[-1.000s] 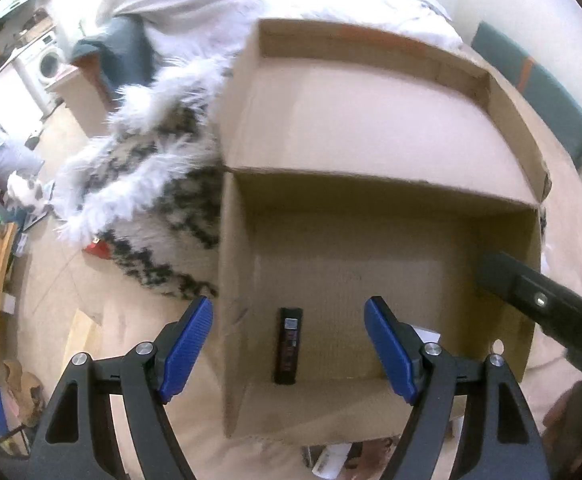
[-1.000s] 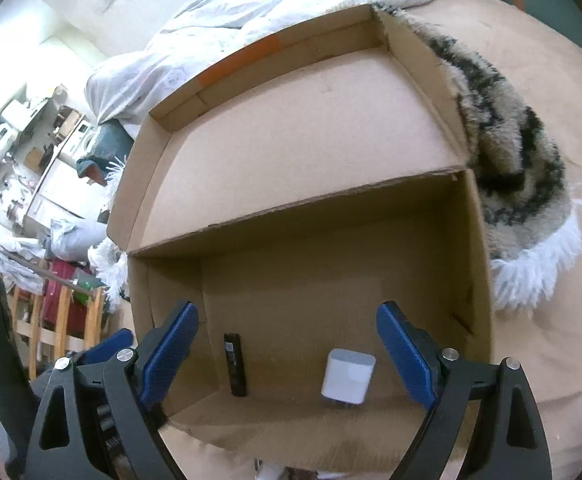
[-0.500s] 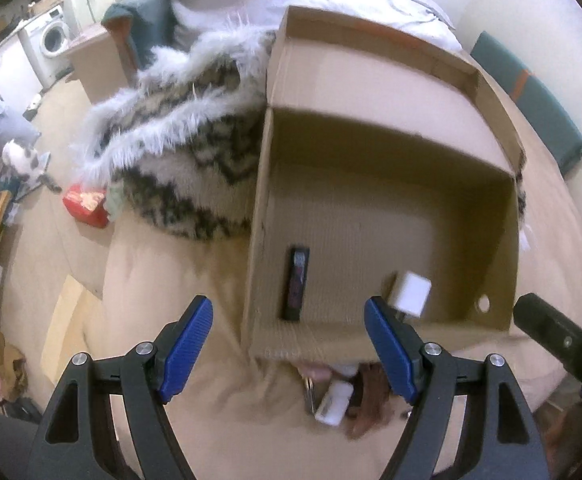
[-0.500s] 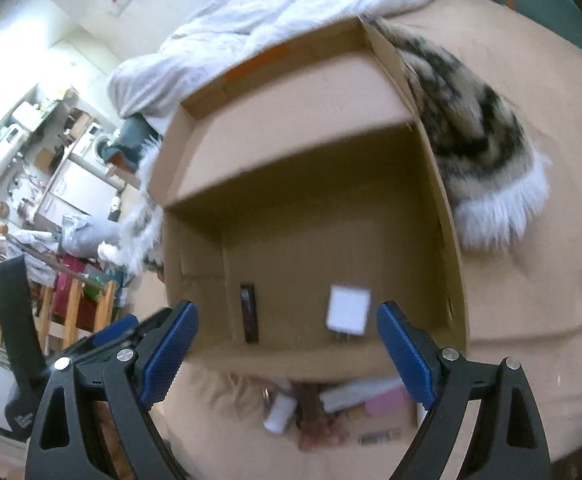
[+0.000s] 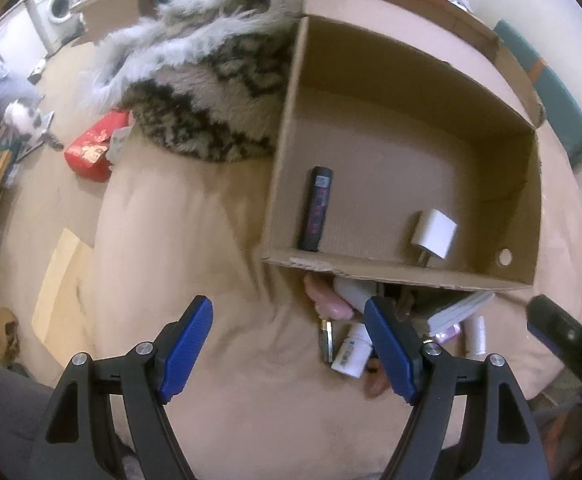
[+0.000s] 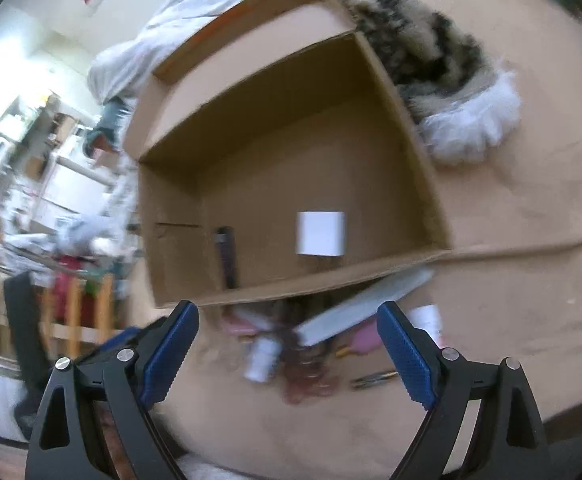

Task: Organize rigid objects
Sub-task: 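Withdraw both grippers from the box back toward the scattered items, then grasp the pink heart item with the left gripper while the right gripper grasps the pink hair claw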

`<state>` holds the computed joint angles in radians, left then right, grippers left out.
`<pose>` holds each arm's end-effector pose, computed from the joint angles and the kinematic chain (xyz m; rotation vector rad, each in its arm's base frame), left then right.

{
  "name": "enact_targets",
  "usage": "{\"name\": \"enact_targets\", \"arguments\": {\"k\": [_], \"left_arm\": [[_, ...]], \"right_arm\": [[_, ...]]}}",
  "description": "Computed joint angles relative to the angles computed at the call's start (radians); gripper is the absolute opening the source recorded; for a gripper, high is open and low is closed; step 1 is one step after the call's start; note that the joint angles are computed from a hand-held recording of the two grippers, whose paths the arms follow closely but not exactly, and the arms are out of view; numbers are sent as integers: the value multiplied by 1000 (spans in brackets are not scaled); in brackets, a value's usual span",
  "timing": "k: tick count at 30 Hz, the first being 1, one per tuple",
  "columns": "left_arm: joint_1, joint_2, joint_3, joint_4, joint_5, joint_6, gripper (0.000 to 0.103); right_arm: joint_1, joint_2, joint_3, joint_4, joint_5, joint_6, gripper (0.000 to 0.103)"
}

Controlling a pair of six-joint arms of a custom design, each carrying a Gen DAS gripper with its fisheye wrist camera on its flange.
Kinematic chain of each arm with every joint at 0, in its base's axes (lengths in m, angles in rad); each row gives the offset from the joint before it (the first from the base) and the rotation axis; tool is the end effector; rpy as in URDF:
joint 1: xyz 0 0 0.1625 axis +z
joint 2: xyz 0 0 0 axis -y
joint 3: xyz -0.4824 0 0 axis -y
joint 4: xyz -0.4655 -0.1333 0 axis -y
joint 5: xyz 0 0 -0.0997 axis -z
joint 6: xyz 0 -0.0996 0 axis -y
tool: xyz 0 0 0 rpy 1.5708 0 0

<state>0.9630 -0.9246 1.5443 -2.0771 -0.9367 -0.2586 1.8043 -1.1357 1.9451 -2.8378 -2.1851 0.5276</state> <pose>-0.2758 -0.7332 0.1863 0.4824 2.4654 -0.2166 0.2242 -0.6147 0.2340 -0.5720 -2.5484 0.8701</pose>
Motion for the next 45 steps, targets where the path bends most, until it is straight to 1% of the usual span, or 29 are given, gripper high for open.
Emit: {"name": "enact_targets", "arguments": {"k": [2, 4, 6, 7, 9, 11, 12, 14, 15, 16, 18, 19, 21, 23, 25, 26, 27, 29, 30, 32, 33, 36, 39, 41, 43, 45], "left_arm": [[4, -2, 1, -4, 4, -10, 76], [6, -1, 6, -20, 9, 7, 76], [6, 5, 3, -14, 15, 12, 75], [7, 9, 1, -10, 10, 18, 74], [4, 20, 0, 4, 17, 39, 74], [3, 32, -3, 18, 9, 53, 74], [5, 38, -3, 19, 2, 59, 74], [10, 60, -15, 41, 1, 62, 66], [15, 71, -24, 49, -5, 61, 56], [23, 91, -41, 70, -12, 58, 52], [38, 120, -73, 111, -28, 36, 50], [45, 128, -84, 116, -42, 24, 48], [55, 143, -102, 117, -53, -3, 48], [61, 155, -114, 117, -53, -14, 48], [65, 166, -126, 126, -56, -32, 41], [71, 171, -133, 132, -77, -44, 34], [78, 177, -142, 142, -101, -61, 34], [86, 190, -157, 162, -116, -98, 34], [85, 194, -157, 166, -107, -95, 33], [80, 199, -154, 169, -90, -67, 23], [77, 200, -155, 173, -88, -58, 22], [75, 194, -156, 178, -92, -51, 21], [56, 175, -128, 157, -29, -34, 21], [48, 158, -113, 154, -24, -29, 21], [32, 129, -89, 128, -15, -10, 21], [15, 104, -64, 79, -5, 24, 21]], "right_arm": [[-12, -7, 17, -36, 50, -5, 96], [-14, -4, 17, -7, 34, 15, 96], [-31, -4, 21, -9, 85, 20, 96], [-35, -1, 22, -13, 93, 13, 96], [-40, 4, 16, 14, 86, 28, 96], [-52, 4, 23, -6, 117, 27, 96], [-54, 7, 22, -3, 109, 26, 96], [-63, 8, 21, 6, 108, 39, 96], [-71, 7, 26, -4, 127, 46, 96], [-75, 5, 31, -15, 140, 45, 96], [-78, 7, 29, -8, 130, 48, 96], [-81, 5, 31, -9, 136, 54, 96], [-86, 3, 36, -27, 155, 51, 96], [-83, 2, 37, -26, 145, 51, 96], [-88, -3, 43, -37, 155, 54, 96], [-88, -6, 46, -38, 153, 58, 96], [-90, -8, 48, -39, 152, 64, 96], [-95, -13, 56, -47, 161, 74, 96], [-97, -14, 58, -47, 162, 78, 96], [-97, -14, 60, -42, 154, 83, 96], [-98, -14, 60, -39, 152, 87, 96], [-101, -16, 65, -40, 153, 98, 96], [-106, -21, 69, -22, 166, 99, 96], [-108, -22, 72, -11, 190, 85, 96], [-108, -18, 75, 0, 224, 71, 92], [-111, -7, 71, 23, 270, 53, 74]]}}
